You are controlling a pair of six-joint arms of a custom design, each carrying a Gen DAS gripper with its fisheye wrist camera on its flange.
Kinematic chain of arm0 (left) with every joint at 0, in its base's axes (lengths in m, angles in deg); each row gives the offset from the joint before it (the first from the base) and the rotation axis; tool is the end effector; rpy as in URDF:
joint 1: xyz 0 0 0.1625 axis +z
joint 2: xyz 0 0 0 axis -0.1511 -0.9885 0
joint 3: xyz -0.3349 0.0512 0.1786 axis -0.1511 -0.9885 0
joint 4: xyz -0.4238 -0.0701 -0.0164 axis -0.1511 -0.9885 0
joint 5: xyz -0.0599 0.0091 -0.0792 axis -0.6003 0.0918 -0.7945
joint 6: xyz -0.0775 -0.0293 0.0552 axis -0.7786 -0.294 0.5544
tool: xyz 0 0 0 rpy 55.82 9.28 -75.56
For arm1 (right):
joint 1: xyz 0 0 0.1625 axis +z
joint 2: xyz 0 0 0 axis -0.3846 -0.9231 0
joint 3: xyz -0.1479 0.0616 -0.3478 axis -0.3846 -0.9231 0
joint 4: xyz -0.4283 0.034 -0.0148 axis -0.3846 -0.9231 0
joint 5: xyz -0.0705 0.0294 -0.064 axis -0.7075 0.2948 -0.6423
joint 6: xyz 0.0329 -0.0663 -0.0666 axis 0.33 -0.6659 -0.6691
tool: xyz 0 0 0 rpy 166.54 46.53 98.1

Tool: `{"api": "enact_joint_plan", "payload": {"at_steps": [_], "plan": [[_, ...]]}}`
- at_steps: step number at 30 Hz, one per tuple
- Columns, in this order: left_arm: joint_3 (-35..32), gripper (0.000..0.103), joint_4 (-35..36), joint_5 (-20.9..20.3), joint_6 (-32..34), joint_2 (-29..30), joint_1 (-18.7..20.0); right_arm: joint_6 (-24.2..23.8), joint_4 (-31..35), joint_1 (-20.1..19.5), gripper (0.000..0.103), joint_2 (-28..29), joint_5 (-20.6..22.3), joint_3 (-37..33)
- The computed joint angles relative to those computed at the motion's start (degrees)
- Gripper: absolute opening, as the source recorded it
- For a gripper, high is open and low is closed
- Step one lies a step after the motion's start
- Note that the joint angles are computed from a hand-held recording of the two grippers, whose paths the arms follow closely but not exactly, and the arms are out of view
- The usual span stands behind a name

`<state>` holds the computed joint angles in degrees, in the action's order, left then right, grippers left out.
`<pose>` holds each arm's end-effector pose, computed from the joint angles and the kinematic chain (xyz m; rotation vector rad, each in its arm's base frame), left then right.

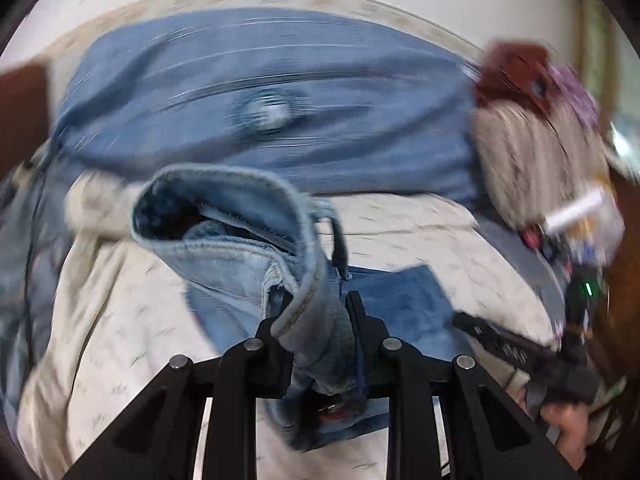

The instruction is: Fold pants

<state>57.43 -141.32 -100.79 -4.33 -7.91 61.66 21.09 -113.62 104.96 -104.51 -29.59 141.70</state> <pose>-0.2360 -0.6698 0.0837 0.3448 2.1999 -1.0882 0.0312 -0.7632 0.1252 0.4521 -2.7803 0.8849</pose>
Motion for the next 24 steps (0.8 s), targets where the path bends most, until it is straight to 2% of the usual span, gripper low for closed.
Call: {"api": "enact_joint_plan", "payload": {"at_steps": [4,9,12,14,16,18,20,21,23,24], "plan": [[-8.7,0.024,8.1,-2.8,3.7,7.3,-0.1,7.6,2.4,-2.3,0.049,-0.7,1.9,-2.3],[-19.5,0.027,21.8,-5.8,3.6,16.9,1.6,14.6,-0.5,-4.5,0.049,-2.0,2.7,-2.9],[-19.7,0.029,17.0,-2.8,9.0,19.2,0.9,17.1,-1.3,-5.4,0.049,-2.5,3.3,-3.1],[-16.5,0.038,15.9,-6.2,7.9,16.3,0.7,17.5,-1.0,-5.7,0.049,-2.7,3.9,-3.3],[-12.2,0.04,16.4,-13.1,5.3,11.6,0.5,16.7,-1.1,-5.4,0.049,-2.5,3.9,-3.5],[-7.6,0.045,12.9,-15.7,5.1,7.5,-0.6,15.2,-2.2,-4.9,0.049,-2.5,3.6,-3.0],[-4.4,0.059,8.4,-14.1,6.0,5.1,-1.7,13.0,-3.7,-4.1,0.048,-2.6,3.6,-2.0],[-2.1,0.06,5.0,-13.1,6.5,3.2,-1.9,11.6,-4.4,-3.9,0.049,-3.0,4.3,-0.9],[-0.8,0.06,3.1,-11.3,5.8,1.4,-1.6,9.0,-6.4,-3.3,0.048,-3.6,5.2,1.2],[-0.4,0.06,2.2,-8.8,4.7,0.4,-1.0,7.3,-7.5,-2.9,0.048,-3.9,5.7,2.3]]}}
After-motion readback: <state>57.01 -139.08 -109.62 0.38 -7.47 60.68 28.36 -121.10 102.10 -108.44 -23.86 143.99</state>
